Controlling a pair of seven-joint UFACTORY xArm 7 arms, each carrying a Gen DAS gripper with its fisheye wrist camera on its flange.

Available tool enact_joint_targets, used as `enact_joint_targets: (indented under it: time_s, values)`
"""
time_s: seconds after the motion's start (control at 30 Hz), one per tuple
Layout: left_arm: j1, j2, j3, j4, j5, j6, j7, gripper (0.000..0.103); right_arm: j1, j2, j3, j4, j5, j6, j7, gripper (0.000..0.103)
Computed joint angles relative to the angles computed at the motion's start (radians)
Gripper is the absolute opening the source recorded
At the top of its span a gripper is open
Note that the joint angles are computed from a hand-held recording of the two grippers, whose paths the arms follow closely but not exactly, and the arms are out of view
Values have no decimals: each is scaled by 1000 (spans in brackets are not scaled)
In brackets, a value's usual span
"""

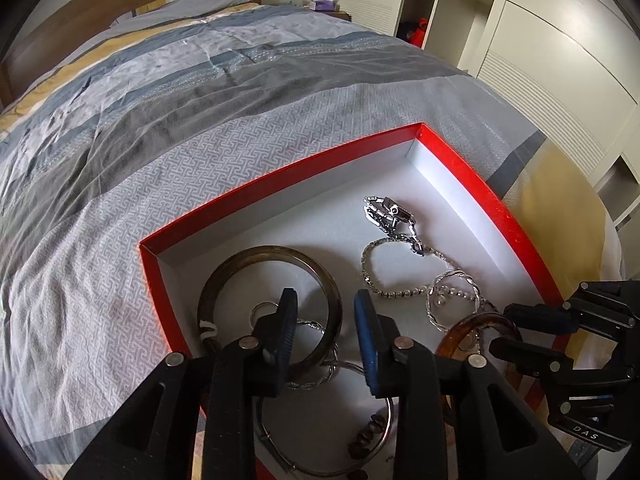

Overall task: Organize jewelry
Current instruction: 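Carry both amber bangles over the red box with both tools, then open both tools to drop the bangles into the box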

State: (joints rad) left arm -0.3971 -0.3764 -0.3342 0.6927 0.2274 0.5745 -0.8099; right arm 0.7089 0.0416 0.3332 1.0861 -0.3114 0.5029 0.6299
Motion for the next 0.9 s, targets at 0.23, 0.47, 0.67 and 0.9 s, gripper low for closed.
enact_joint_targets:
  time_s: [0.23, 0.47, 0.67, 0.9]
  values:
    - [-17, -42, -10, 5, -11, 44, 0, 39, -3, -34, 7, -23, 19, 3, 15, 29]
    - [-32, -129, -35, -4, -29, 100, -24, 44, -13, -92, 25, -56, 19, 12, 49, 30]
    - [-46, -214, -53, -6, -52, 161, -39, 48, -20, -150, 53, -79, 9, 30, 94, 30]
    - [-71, -321, -80, -20, -93, 249, -58, 49, -17, -210, 94, -95, 11, 67, 141, 31]
